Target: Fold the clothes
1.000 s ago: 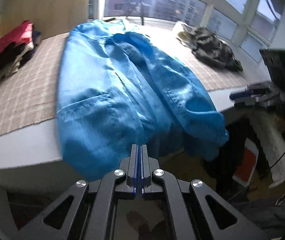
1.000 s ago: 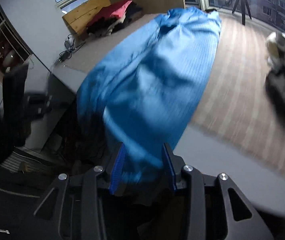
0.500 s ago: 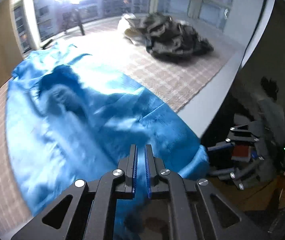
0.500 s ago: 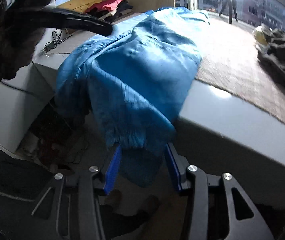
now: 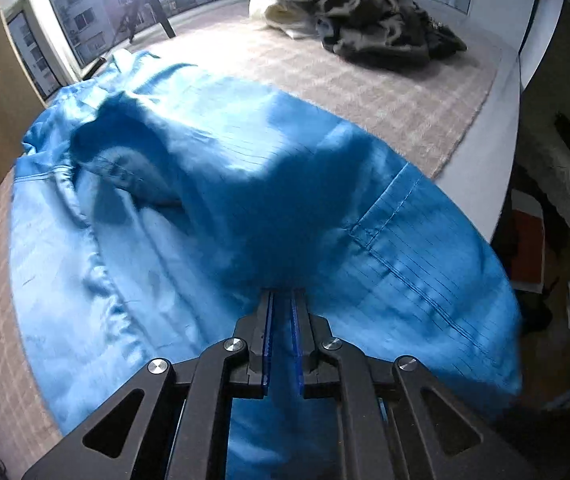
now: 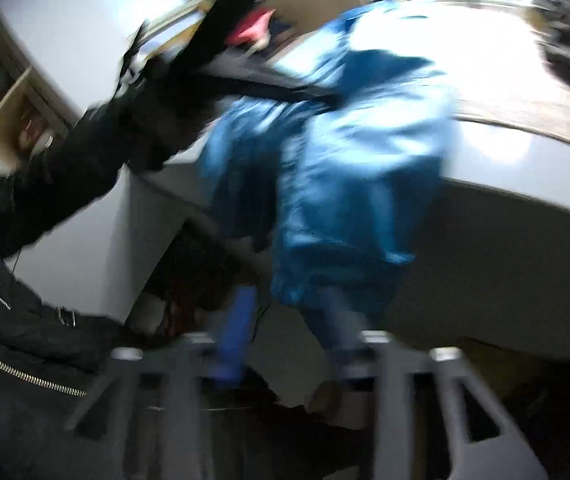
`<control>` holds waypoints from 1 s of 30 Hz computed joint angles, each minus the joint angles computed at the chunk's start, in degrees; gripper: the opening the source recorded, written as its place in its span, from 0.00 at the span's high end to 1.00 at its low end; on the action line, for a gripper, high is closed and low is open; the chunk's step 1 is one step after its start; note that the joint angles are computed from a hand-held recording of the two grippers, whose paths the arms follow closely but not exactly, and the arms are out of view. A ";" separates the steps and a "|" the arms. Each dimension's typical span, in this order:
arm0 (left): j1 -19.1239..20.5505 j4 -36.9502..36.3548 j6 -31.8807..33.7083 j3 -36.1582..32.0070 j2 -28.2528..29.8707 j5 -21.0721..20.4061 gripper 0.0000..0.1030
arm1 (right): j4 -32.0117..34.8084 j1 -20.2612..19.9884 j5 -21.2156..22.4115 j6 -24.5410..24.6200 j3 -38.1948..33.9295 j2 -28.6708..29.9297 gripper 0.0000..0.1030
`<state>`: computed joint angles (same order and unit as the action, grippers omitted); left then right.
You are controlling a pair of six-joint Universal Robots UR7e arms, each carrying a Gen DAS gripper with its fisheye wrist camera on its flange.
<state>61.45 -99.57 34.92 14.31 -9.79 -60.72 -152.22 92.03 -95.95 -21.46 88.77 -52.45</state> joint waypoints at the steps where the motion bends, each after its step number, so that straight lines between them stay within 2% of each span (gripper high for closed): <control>1: 0.00 -1.64 0.04 2.94 -1.94 -0.64 0.91 | -1.71 -0.62 -0.99 1.40 1.41 -0.93 0.36; 4: -0.06 -4.22 -0.24 8.42 -5.92 -1.78 0.89 | -6.69 -2.65 -3.24 5.71 2.28 -0.64 0.36; 8: 0.04 -3.95 -1.07 12.02 -9.15 -2.89 0.87 | -9.62 -6.08 0.59 10.03 0.61 2.51 0.36; 11: -0.14 -5.12 -0.34 14.04 -10.22 -2.07 0.87 | -13.17 -7.23 2.04 7.66 0.39 4.66 0.36; 15: -0.60 -6.43 0.55 17.51 -11.97 -0.76 0.87 | -15.12 -7.62 7.20 1.66 -0.50 7.20 0.36; 16: -0.76 -6.87 0.62 18.61 -12.55 -0.45 0.87 | -14.40 -7.88 9.08 0.41 -1.44 8.05 0.49; 17: -0.88 -6.91 0.71 19.12 -12.85 -0.33 0.87 | -13.07 -8.14 10.70 -0.30 -2.38 8.73 0.69; 18: -0.98 -7.07 0.93 19.45 -13.05 -0.18 0.87 | -10.21 -8.45 11.67 0.51 -3.23 8.90 0.97; 19: -1.09 -7.22 1.16 19.76 -13.25 -0.04 0.87 | -8.19 -8.58 12.28 1.18 -3.54 8.84 0.97; 22: -1.29 -8.23 2.49 20.20 -13.54 -0.05 0.86 | -9.62 -7.60 11.09 2.84 0.57 6.42 0.97; 25: -1.27 -8.60 2.95 19.11 -12.95 0.46 0.86 | -15.32 -6.55 9.14 8.14 6.20 3.26 0.93; 26: -1.18 -8.50 2.66 18.40 -12.76 0.21 0.85 | -14.84 -5.84 5.65 9.65 6.60 3.19 0.89; 27: -1.08 -8.20 2.16 17.54 -12.56 0.06 0.85 | -14.22 -5.13 2.19 11.22 6.93 3.18 0.79; 29: -0.74 -7.66 1.55 16.39 -12.60 -0.17 0.84 | -9.07 -3.20 -7.49 12.63 6.12 3.33 0.76; 30: -0.51 -7.21 0.85 15.74 -12.72 -0.10 0.84 | -8.14 -2.58 -9.10 12.58 6.37 2.70 0.76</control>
